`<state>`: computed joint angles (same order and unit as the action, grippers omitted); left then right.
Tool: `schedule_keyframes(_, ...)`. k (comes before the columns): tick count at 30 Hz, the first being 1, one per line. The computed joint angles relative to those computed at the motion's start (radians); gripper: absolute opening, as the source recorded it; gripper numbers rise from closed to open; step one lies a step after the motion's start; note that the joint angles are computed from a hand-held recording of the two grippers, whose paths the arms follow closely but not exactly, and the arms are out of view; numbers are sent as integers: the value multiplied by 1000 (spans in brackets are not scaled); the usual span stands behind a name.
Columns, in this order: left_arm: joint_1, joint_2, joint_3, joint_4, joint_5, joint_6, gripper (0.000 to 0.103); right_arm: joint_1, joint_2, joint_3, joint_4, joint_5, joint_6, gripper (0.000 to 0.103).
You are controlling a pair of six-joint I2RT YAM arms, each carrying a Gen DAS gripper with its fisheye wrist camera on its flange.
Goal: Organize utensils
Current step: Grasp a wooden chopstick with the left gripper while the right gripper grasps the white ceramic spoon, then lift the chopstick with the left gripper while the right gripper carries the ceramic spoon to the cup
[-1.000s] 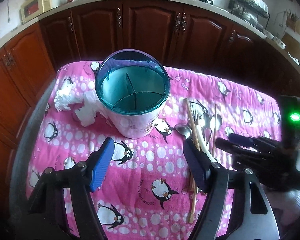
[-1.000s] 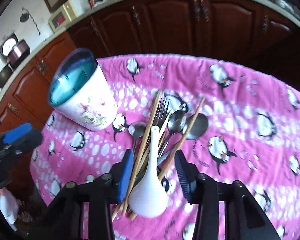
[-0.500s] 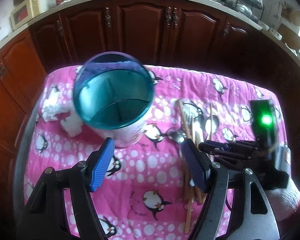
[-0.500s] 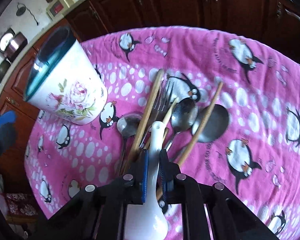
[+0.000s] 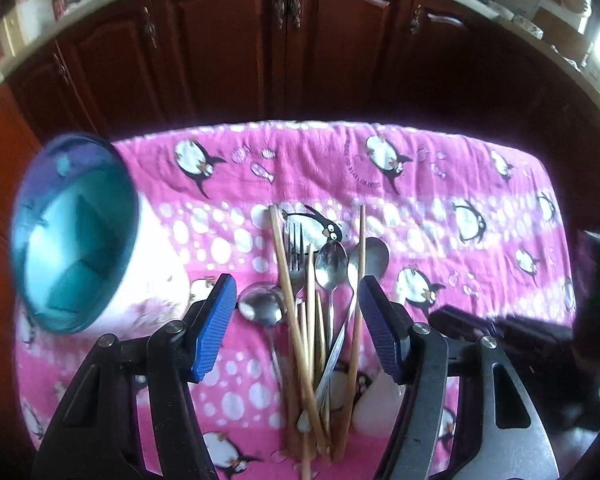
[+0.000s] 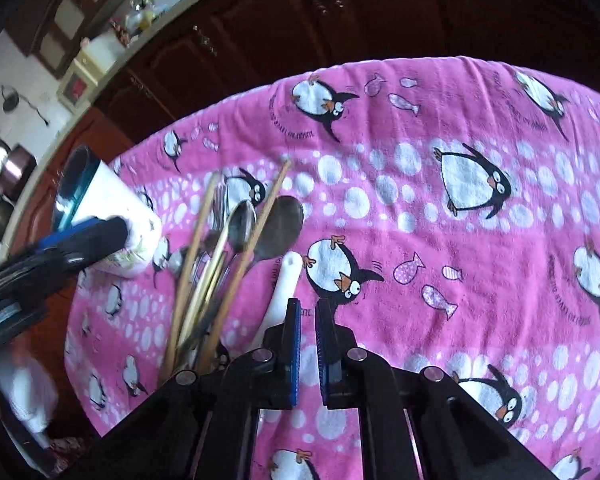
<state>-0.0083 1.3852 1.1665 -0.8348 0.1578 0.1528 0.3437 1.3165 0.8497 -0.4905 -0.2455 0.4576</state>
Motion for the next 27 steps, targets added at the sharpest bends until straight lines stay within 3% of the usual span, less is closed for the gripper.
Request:
schedule_keyframes(1, -7, 29, 10, 2, -3, -9, 63, -4, 6, -1, 6, -21, 15, 12)
schedule_keyframes(3, -25, 85, 30, 11, -34, -24, 63, -6, 15, 0, 13, -40, 28, 39)
schedule_keyframes(4, -33, 101, 35, 17, -51, -31, 63, 7, 31, 11, 13, -28, 25, 39)
schedule_keyframes(8, -29, 175, 71, 35, -85, -51, 61, 69, 113, 58, 9, 32, 31, 39)
schedule_keyframes(14, -15, 263, 128, 22, -81, -38, 47, 100, 195, 91, 54, 92, 48, 33)
schedule_keyframes(16, -11, 295, 148, 19, -72, -31, 30, 119, 213, 100, 63, 132, 45, 20)
schedule_keyframes(18, -5, 322, 170, 4, -59, -25, 17, 116, 222, 98, 86, 128, 41, 15)
schedule_keyframes(22, 32, 327, 174, 3, 22, 18, 4, 82, 178, 49, 126, 60, 47, 11)
schedule_keyframes(27, 78, 258, 177, -53, 176, 70, 3, 56, 53, 3, 94, 34, 21, 11)
